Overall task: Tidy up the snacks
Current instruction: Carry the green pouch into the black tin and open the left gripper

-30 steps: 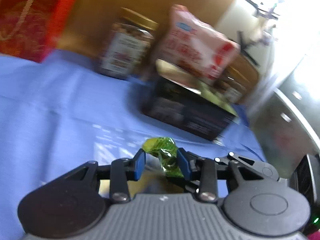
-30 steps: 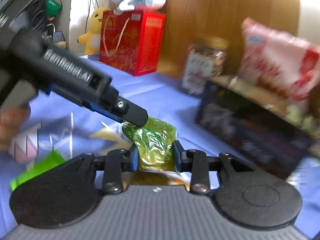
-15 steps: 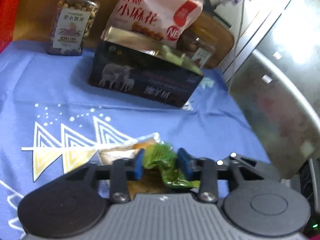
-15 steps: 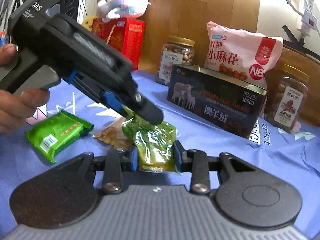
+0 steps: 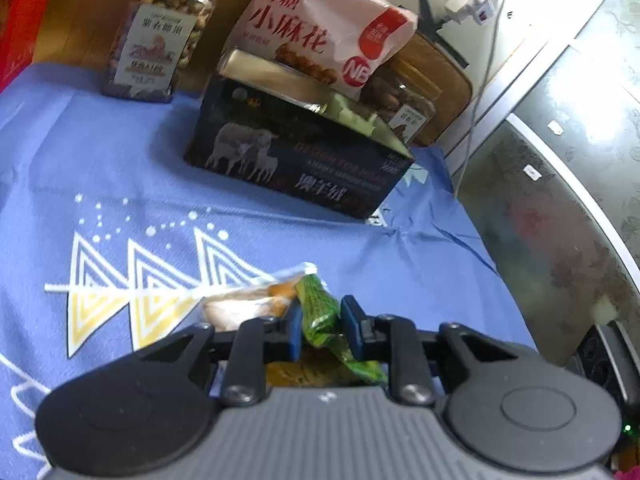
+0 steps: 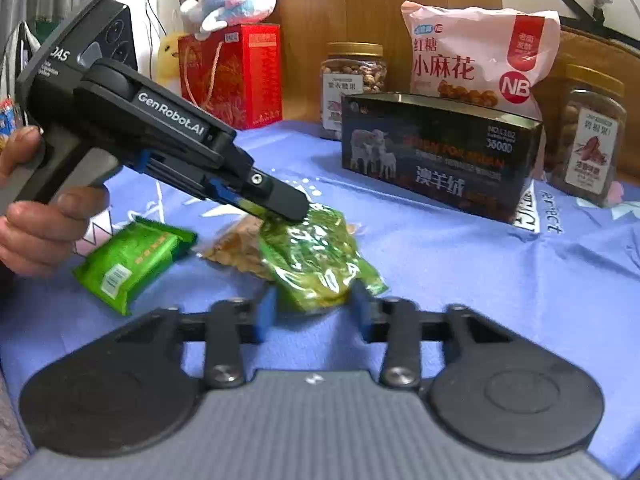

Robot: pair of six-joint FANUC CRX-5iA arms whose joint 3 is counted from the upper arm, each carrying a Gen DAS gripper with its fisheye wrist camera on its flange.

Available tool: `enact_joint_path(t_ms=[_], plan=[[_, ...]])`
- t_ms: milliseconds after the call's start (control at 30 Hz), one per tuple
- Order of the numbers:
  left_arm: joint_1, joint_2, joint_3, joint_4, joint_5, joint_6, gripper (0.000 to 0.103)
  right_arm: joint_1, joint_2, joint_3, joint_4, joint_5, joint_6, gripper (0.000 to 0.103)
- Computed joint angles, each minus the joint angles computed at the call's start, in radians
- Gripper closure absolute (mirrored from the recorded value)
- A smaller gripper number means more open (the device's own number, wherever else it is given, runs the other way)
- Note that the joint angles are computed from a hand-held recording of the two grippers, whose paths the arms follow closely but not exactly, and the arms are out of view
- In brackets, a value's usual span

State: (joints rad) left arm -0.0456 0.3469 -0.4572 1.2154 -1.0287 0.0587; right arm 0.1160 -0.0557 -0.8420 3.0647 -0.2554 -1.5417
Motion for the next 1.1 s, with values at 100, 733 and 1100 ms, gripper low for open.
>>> enact_joint_path(t_ms=[100,733,1100], plan=[[-0.001,-0.016,-0.005,0.024,-0.015,-0.024,0.083,0.030,0.009,-0.046,-0.139,-0.103,0.126,0.083],[-0.206,0.109,0.252,0.302,0.171,-0.097,0.078,0.002,0.210,0.102,-0.462,-0.455,0.619,0.082],[-0.227,0.106,0.199,0.337,0.323,-0.142,0.070,0.058,0.168,0.003,-0.466,-0.508,0.549,0.059]])
